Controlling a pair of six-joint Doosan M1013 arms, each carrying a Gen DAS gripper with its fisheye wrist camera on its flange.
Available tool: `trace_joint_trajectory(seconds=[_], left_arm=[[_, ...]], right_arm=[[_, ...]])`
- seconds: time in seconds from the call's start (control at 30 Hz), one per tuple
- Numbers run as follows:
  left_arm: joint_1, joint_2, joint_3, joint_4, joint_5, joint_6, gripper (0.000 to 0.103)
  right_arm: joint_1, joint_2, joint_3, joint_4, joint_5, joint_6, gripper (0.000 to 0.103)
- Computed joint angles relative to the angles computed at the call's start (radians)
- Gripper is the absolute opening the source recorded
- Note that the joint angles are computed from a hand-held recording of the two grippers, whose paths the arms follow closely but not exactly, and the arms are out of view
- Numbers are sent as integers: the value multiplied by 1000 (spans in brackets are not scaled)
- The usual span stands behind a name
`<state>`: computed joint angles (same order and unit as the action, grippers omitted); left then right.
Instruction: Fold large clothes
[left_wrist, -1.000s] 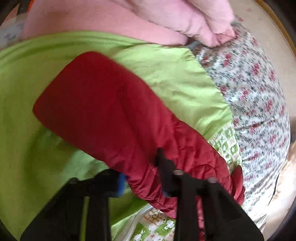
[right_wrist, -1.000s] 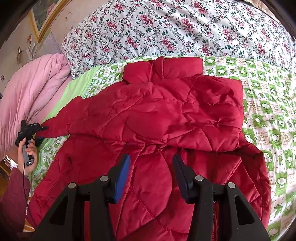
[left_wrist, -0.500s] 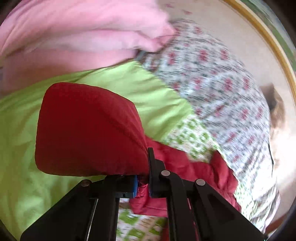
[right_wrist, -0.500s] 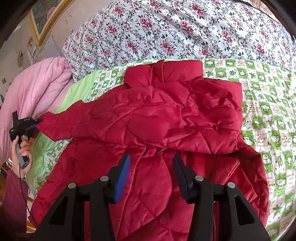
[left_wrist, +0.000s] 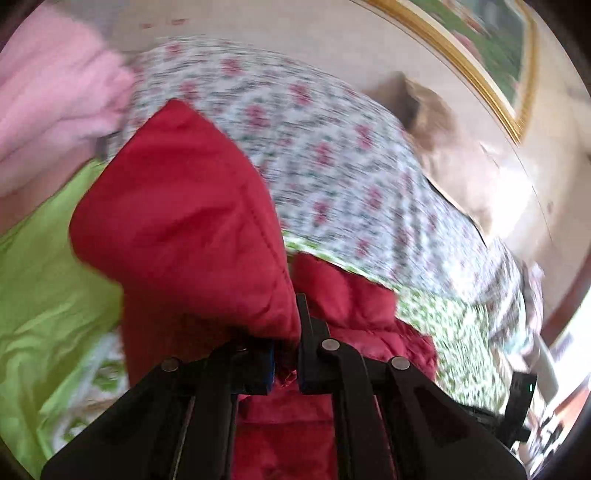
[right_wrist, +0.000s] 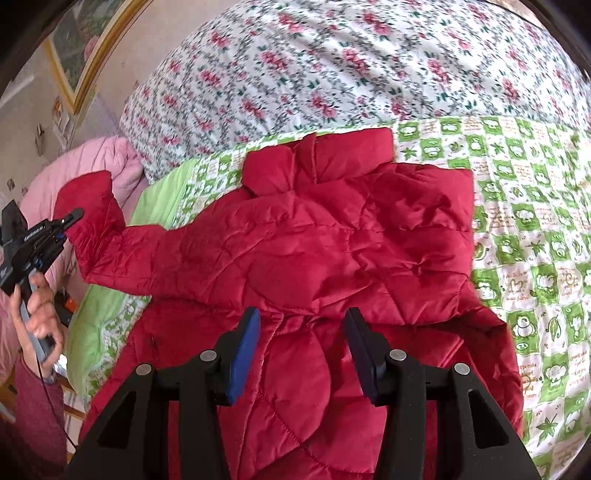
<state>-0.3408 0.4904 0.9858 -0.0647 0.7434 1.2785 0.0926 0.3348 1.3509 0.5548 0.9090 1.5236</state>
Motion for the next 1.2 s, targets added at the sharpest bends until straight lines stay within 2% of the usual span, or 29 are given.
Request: trace_joint_trajectory(seconds=[0.23,0.47,0.73,0.87,0.93,0.97,1.0,1.13,1.2], left_arm=[[-58,83,-103,-77,85,154,6],[-106,142,-163,-95,149,228,6],[-152,215,-219,-42,235,253,6],[-176,224,-205,4,234,275,6],[-189,230,-199,33,242,286,6],[-196,233,-193,54,247,286,6],[-198,234,-187,66,249,288,6],[-213,229,-155,122,238,283,6],[-219,225,-145,140,231,287,6]], right_arm=[[-25,0,5,23,-17,30,51],[-55,0,13,76,-28,49,51],[-83,3,28,124,-49,75,51],[-97,12,31,166,-48,80,51],[-105,20,29,217,-42,67,59],[-108,24,30,247,-40,56,74],[-115,31,31,305,-36,40,84],[-121,68,4,411,5,12,86],[-118,99,-26,426,46,20,91]])
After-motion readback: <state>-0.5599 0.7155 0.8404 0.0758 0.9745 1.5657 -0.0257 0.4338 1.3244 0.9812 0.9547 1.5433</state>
